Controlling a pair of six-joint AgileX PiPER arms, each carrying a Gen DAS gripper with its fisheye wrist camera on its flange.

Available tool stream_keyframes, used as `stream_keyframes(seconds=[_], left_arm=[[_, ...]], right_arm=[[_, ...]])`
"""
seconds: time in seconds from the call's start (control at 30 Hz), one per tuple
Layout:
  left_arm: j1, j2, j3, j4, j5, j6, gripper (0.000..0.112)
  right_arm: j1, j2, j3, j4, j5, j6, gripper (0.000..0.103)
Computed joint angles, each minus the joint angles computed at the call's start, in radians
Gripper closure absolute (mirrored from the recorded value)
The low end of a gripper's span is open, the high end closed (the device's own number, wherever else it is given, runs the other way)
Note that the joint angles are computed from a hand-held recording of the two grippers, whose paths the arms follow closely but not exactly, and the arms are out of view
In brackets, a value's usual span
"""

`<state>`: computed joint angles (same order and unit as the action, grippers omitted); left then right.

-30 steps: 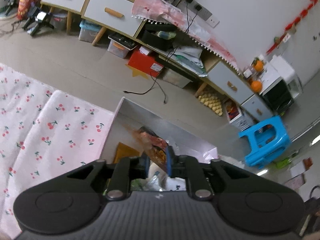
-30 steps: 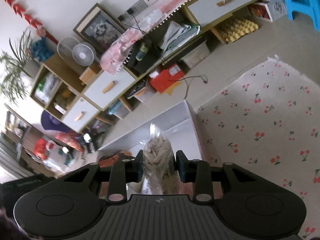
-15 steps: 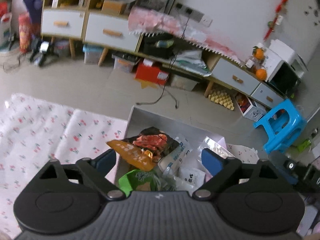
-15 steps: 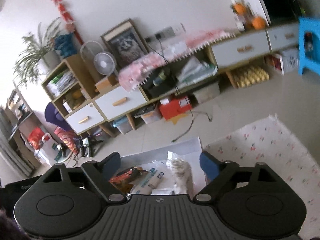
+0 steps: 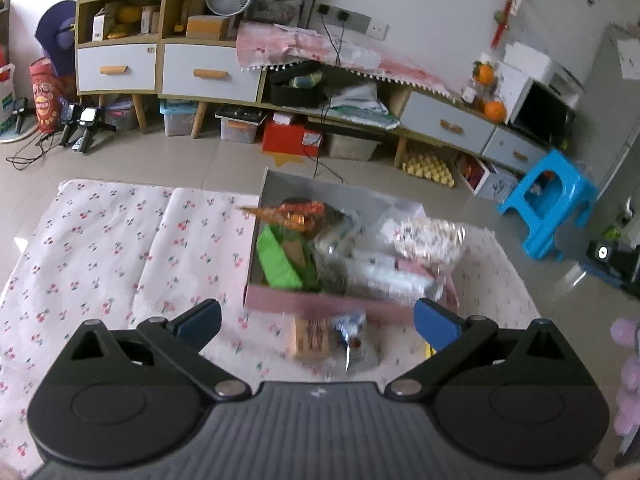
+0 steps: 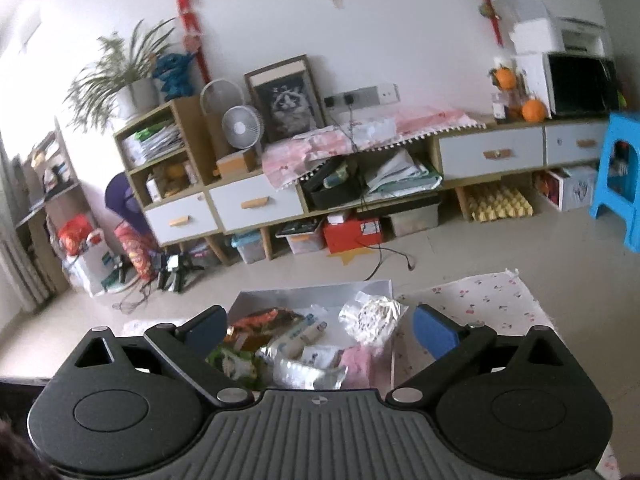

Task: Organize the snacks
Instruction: 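Withdraw both open tools from the box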

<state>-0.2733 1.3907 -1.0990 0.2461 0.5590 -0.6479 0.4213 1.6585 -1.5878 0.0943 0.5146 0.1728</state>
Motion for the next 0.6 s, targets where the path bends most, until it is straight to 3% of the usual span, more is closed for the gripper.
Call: stream_keyframes(seconds=[0.17,0.37,0.47,0.6], left_arm=[[-0.062,-0.048,0.063,0.070,0.028,-0.049,0.010],[-0.136,-0.083,0.140,0.193,0.049,-0.160,0.010],[-0.151,-0.090,0.175,0.254,0.035,-0.229,0.010],[-0.161,-0.056,0.166,0.273,0.078,-0.261,0.010]], right_arm=[[0.025,-0.091,0.128,0.020,-0.056,-0.099,0.000],[0.035,-0.152,0.252,0.163,-0.102,-0.293,0.000],[0.035,-0.157,0.269,0.225,-0.051,-0.417,0.000],[0.029,-0.143,0.282,0.291,0.034,-0.638,0.000]])
